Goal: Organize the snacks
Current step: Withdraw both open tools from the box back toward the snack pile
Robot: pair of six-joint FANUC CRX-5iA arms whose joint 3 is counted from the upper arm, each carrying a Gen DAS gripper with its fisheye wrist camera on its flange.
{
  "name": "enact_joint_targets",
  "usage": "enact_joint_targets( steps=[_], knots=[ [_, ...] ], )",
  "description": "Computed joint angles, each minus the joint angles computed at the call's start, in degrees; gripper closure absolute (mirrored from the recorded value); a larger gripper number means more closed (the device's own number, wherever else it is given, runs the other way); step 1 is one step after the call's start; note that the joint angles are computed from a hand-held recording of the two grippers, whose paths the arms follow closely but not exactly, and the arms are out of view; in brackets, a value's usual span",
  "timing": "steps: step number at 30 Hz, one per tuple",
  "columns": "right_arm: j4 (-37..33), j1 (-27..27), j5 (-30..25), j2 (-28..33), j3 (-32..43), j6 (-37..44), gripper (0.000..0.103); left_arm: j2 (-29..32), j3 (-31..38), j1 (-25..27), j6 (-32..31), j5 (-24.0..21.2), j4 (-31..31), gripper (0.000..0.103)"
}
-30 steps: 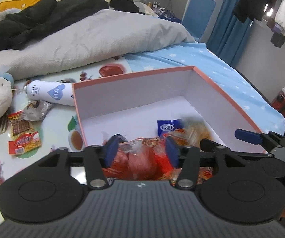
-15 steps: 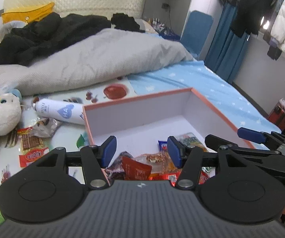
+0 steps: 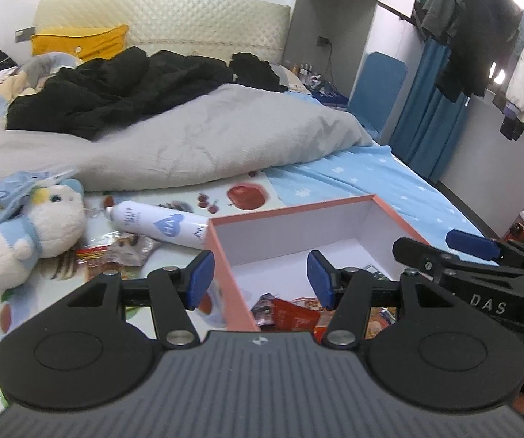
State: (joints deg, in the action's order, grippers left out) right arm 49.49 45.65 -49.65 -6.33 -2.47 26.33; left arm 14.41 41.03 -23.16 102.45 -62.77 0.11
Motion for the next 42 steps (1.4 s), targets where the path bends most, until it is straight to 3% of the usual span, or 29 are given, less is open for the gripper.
enact_joint_targets(
  steps=[18,30,42],
  knots=[
    [0.02,7.23,1.69,5.08,4.95,1.62,0.02,-13.63,-16.55,8.48,-0.02,3.88,1.33,0.041],
    [2.8,12.6,-2.09,5.59,1.95,-6.33,0.02,-21.84,-27.92,12.95,-2.08,4.74,2.54,0.04],
    [5.06,16.97,-3.07,4.22,-3.24,-16.34,0.02,-26.59,-35.2,15.0,-3.6,3.86,3.73,0.026]
  ],
)
